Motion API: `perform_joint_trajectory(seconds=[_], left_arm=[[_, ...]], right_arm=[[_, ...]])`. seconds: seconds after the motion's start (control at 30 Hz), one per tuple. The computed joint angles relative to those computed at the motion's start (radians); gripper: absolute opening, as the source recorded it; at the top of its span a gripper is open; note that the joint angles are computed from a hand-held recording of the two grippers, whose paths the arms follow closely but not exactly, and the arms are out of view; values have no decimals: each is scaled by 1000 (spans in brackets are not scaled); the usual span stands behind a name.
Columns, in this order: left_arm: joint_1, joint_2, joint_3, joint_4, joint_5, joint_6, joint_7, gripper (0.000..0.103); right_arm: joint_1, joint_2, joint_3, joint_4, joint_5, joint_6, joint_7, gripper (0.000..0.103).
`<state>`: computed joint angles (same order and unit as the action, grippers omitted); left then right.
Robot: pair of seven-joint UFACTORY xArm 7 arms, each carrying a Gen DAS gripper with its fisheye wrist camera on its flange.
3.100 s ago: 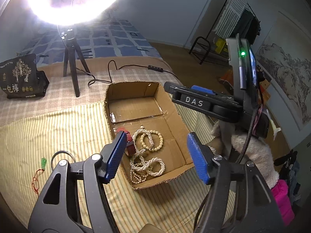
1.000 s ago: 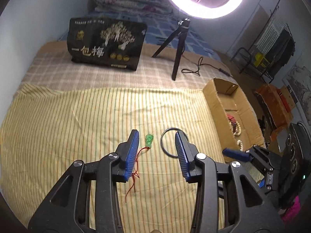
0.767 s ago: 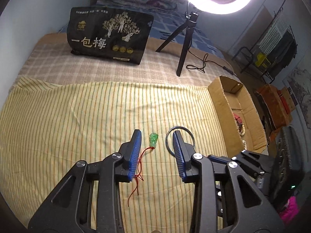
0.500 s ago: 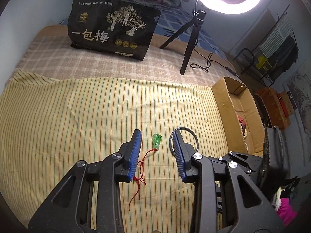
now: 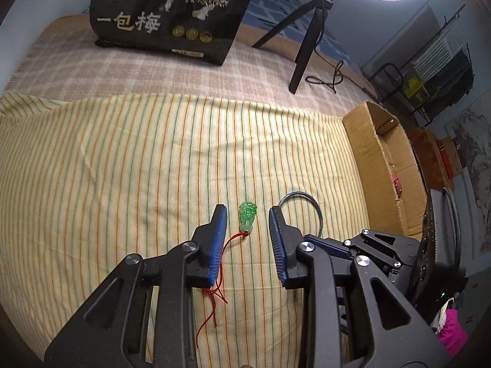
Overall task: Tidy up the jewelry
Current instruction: 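Close right tool on the dark bangle rim while left tool grasps the green jade pendant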
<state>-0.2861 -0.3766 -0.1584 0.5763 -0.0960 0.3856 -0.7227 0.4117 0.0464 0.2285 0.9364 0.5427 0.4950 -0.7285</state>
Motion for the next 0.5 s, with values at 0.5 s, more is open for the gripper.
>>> perform_joint_trajectory(seconds=[0.5], left_arm=[[-17, 59, 7, 16, -40, -21, 35, 28]], right_arm=[[-7, 25, 4, 21, -48, 24, -5, 24]])
